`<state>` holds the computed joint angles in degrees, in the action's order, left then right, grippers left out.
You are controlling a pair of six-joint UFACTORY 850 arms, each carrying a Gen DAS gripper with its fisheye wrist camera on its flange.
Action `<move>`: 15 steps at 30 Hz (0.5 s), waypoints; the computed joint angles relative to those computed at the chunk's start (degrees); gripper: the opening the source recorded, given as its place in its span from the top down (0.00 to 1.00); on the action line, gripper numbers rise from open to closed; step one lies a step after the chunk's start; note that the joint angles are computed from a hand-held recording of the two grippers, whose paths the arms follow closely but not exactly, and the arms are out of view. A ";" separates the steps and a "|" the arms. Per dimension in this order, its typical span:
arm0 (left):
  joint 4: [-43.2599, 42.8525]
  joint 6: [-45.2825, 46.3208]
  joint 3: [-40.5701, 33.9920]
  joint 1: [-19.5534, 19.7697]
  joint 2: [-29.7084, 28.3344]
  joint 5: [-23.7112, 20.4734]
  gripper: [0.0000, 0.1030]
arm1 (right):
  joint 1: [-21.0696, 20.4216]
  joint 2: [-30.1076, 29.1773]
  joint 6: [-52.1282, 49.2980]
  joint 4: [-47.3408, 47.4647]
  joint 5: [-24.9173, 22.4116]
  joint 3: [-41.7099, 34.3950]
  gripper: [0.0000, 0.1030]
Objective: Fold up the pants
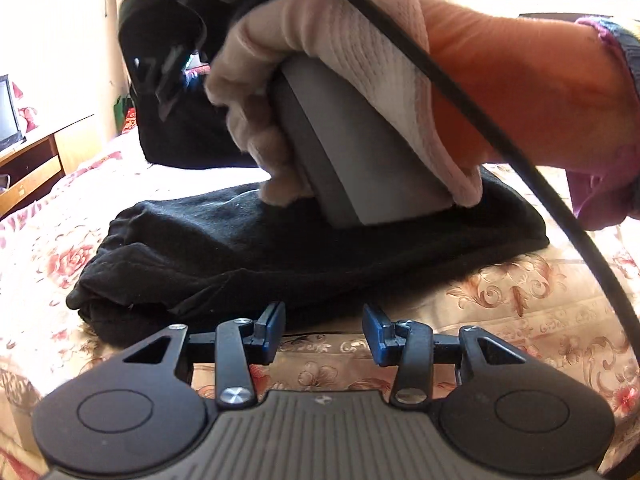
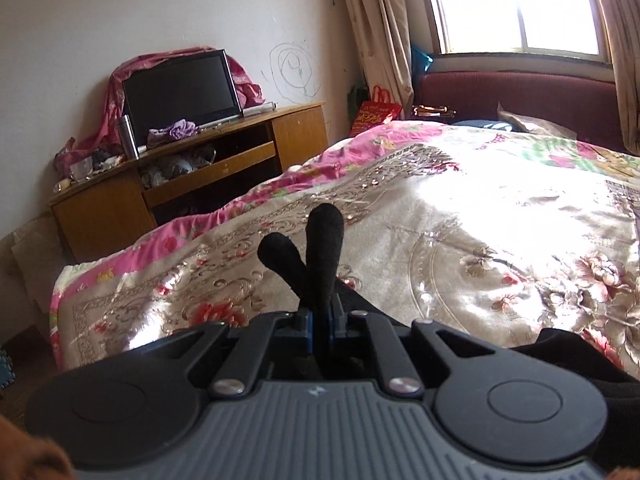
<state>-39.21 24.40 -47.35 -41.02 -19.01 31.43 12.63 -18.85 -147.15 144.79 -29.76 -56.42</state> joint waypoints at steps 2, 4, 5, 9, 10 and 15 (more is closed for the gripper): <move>0.39 -0.02 0.65 0.50 0.58 0.34 0.44 | 0.84 -0.38 -1.53 -0.51 -0.05 -0.56 0.92; 0.49 0.15 1.40 0.59 1.14 0.68 0.44 | 1.84 -1.51 -0.79 -3.45 0.78 -1.49 0.92; 0.24 0.42 1.51 0.55 1.20 0.67 0.44 | 2.66 -2.43 -1.98 -3.77 2.07 -2.18 0.92; -4.44 3.07 2.97 -1.03 2.99 0.10 0.44 | 4.67 -7.24 5.58 -15.93 8.93 -5.95 0.88; -4.71 3.05 3.06 -1.05 3.00 -0.19 0.44 | 4.82 -7.79 6.05 -16.79 8.71 -5.81 0.88; -6.78 5.11 3.21 -1.51 3.23 -0.71 0.44 | 5.25 -6.97 -1.90 -7.16 6.13 -3.32 0.90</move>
<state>-45.99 29.51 -44.15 -42.53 -15.78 30.72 17.88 -25.82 -149.05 137.63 -23.63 -59.74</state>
